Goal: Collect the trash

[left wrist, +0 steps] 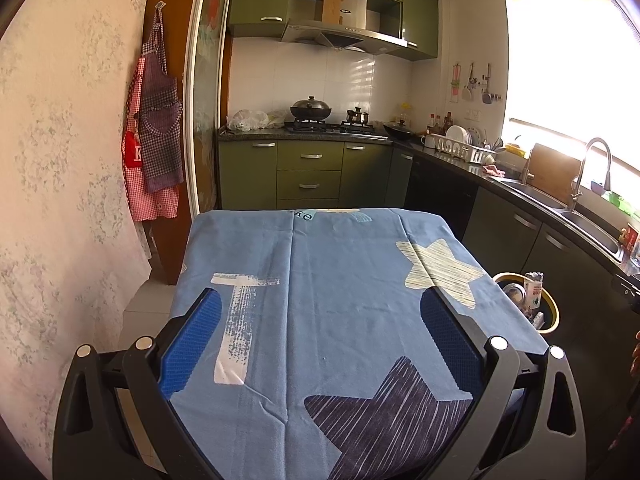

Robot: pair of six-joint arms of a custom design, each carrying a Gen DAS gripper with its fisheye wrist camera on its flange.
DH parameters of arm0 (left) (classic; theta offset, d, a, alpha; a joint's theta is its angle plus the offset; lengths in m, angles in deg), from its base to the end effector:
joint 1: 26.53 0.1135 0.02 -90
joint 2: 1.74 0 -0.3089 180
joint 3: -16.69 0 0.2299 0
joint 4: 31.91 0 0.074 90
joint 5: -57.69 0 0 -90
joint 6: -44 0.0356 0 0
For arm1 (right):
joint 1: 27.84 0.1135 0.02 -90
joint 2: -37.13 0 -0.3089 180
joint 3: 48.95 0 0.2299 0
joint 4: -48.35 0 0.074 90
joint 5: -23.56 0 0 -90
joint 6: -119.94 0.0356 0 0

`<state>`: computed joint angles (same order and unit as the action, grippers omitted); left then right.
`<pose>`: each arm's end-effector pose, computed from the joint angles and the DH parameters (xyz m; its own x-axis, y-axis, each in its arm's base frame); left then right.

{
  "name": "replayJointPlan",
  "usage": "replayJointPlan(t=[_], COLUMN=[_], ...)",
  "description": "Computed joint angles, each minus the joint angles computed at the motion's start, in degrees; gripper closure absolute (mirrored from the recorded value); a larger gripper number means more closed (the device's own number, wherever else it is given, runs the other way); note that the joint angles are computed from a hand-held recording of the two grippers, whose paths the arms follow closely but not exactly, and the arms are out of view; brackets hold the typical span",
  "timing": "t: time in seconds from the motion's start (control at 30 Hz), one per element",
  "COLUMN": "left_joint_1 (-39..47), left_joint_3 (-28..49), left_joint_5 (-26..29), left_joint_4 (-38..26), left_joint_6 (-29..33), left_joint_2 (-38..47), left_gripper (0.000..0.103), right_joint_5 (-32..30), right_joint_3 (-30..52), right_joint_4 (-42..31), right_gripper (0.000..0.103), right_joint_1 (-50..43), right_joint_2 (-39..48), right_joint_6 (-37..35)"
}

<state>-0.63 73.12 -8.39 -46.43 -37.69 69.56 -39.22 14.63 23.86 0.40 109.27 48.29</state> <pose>0.2186 0.0901 0.2948 -0.4486 -0.0710 -0.8909 -0.0168 0.9973 -0.0710 0.2202 0.0998 0.3157 -0.4822 0.0588 -0.8741 0.0725 0.9970 0.0271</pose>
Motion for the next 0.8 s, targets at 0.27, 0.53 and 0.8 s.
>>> replayJointPlan(t=[0.27,0.53,0.8], left_joint_1=[-0.27,-0.32,-0.54], left_joint_3=[-0.19,-0.04,0.05], left_joint_5=[-0.04,0.05,-0.1], left_joint_4=[0.2,0.24,-0.05], left_joint_6=[0.14,0.12,0.19], left_joint_2=[0.14,0.4,0.41], left_gripper=[0.005,0.005,0.005], right_joint_5=[0.06,0.21,0.14], right_joint_3=[-0.11,-0.11,-0.11], right_joint_4=[0.11,0.1,0.13], right_gripper=[0.007,0.007,0.007], right_joint_1=[0.15,0.29,0.31], right_joint_2=[0.05,0.1,0.17], right_joint_6=[0.1,0.25,0.24])
